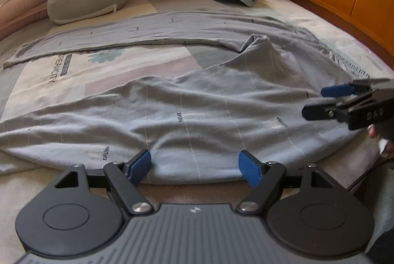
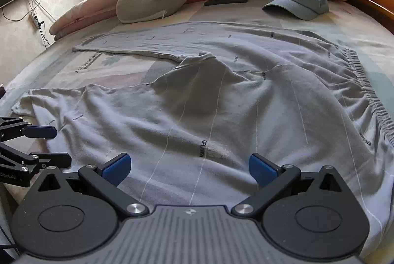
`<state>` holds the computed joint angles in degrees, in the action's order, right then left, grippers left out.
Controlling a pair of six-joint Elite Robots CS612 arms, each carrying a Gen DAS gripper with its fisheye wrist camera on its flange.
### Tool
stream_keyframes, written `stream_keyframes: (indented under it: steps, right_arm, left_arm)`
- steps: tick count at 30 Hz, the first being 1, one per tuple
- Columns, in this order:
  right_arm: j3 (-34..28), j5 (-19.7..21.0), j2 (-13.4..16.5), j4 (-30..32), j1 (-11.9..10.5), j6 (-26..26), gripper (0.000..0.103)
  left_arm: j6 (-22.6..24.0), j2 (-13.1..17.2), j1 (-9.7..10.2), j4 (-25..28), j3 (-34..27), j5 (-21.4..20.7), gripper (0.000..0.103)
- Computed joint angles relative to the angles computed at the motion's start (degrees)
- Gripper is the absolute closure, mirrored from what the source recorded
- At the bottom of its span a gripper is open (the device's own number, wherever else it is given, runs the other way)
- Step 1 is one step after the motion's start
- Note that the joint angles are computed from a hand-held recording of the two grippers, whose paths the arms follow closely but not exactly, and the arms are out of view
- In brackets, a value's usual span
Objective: Fold clothes
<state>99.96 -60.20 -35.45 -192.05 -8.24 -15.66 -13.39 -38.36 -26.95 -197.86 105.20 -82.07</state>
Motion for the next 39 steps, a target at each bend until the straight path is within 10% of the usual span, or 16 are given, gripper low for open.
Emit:
stream_keyframes:
  steps: [13,22,39]
  right_arm:
    - [1.35,-7.36,-0.09,-3.16,1.86,-3.76,0.0]
    - [1.29,-12.3,-0.99,-1.11,3.19,-1.51,0.0]
    - [2.54,-11.8,-4.22,-1.53,4.88,7.34,0.0]
  left_arm:
    - [4.52,-5.88,4.02,2.69,5.47,5.86,0.024]
    - [-9.86,-7.03,11.35,2.51,9.44,4.27,0.024]
    - [-46.5,7.44,22.84,-30.81,3.93,-12.89,0.026]
